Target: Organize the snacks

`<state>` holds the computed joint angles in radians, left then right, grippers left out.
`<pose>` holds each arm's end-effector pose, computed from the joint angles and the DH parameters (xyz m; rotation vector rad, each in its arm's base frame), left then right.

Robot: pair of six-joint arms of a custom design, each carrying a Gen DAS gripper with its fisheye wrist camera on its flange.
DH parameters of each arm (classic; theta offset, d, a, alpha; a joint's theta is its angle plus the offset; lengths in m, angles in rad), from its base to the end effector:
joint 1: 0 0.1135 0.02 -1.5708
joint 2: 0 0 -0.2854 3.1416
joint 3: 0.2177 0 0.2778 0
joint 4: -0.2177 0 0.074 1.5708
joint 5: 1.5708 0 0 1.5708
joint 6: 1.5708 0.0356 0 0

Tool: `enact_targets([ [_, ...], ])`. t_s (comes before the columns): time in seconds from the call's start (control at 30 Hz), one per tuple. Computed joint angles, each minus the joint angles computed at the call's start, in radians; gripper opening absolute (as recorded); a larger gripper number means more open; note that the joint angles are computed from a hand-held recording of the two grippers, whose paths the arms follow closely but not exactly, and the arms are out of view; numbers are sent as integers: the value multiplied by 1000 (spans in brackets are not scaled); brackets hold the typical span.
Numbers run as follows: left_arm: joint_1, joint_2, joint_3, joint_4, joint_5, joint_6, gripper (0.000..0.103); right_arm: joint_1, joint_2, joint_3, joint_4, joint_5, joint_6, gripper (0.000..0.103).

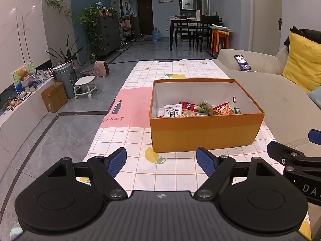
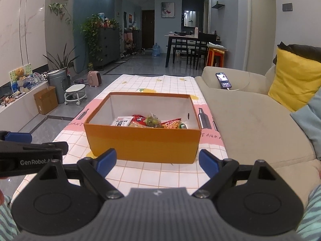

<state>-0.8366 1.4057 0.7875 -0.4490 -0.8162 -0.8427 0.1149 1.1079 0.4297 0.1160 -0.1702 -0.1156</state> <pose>0.2044 -0.1878 0.2005 -0.2524 2.2083 0.2147 0.2315 0.0328 0.1873 -0.3440 2.1013 0.1810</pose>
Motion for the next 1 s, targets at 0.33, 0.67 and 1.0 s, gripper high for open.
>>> enact_targets([
  [0.33,0,-4,6,-11,-4,1,93,5,-9,-2,15,-2,-2,86],
  [0.67,0,2,19,-25,3,-3,93,3,8,-4,37,-14,-9,86],
  [1.0,5,10,26,-30,16,-15,93,0,22,-5,54,-25,-20,86],
])
